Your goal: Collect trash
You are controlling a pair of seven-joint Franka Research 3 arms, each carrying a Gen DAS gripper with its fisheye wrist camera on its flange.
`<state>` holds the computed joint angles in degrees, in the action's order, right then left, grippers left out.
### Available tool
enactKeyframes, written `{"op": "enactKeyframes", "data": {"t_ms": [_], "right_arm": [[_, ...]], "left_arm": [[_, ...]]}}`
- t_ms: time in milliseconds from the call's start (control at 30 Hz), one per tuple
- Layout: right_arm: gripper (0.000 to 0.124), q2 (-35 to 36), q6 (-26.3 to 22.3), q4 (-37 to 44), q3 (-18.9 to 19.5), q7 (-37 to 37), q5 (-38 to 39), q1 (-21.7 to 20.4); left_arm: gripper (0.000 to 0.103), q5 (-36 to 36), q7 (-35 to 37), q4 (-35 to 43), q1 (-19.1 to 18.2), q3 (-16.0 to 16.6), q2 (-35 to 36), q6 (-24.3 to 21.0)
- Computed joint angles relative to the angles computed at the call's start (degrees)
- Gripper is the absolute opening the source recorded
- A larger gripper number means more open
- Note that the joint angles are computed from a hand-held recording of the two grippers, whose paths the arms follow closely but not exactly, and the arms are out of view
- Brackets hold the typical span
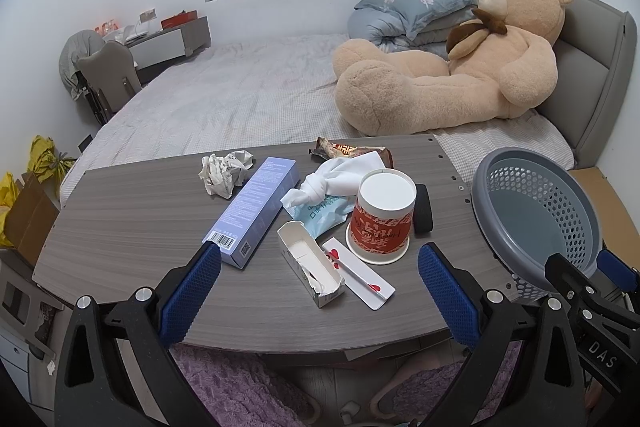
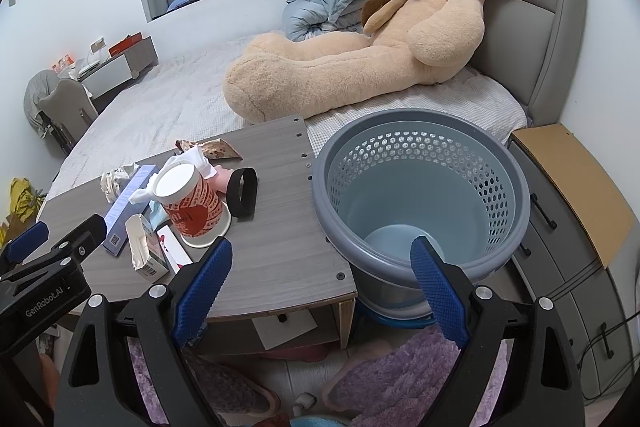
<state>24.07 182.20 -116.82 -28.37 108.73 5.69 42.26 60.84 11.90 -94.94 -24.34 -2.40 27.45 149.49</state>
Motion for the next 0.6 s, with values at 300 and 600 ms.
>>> {"op": "enactKeyframes", "data": {"t_ms": [300, 600], "right_arm": [[0.087, 0.07, 0.12, -0.04, -0.01, -0.14, 0.19, 0.04], [0.087, 0.11, 0.16, 0.00, 0.13, -0.34, 0.42, -0.05]], "left_arm": [[0.097, 0.04, -0.06, -0.08, -0.05, 0.04, -0.04, 0.04], [0.097, 0.21, -0.27, -0.08, -0.07, 0.08, -0.03, 0.04]]}}
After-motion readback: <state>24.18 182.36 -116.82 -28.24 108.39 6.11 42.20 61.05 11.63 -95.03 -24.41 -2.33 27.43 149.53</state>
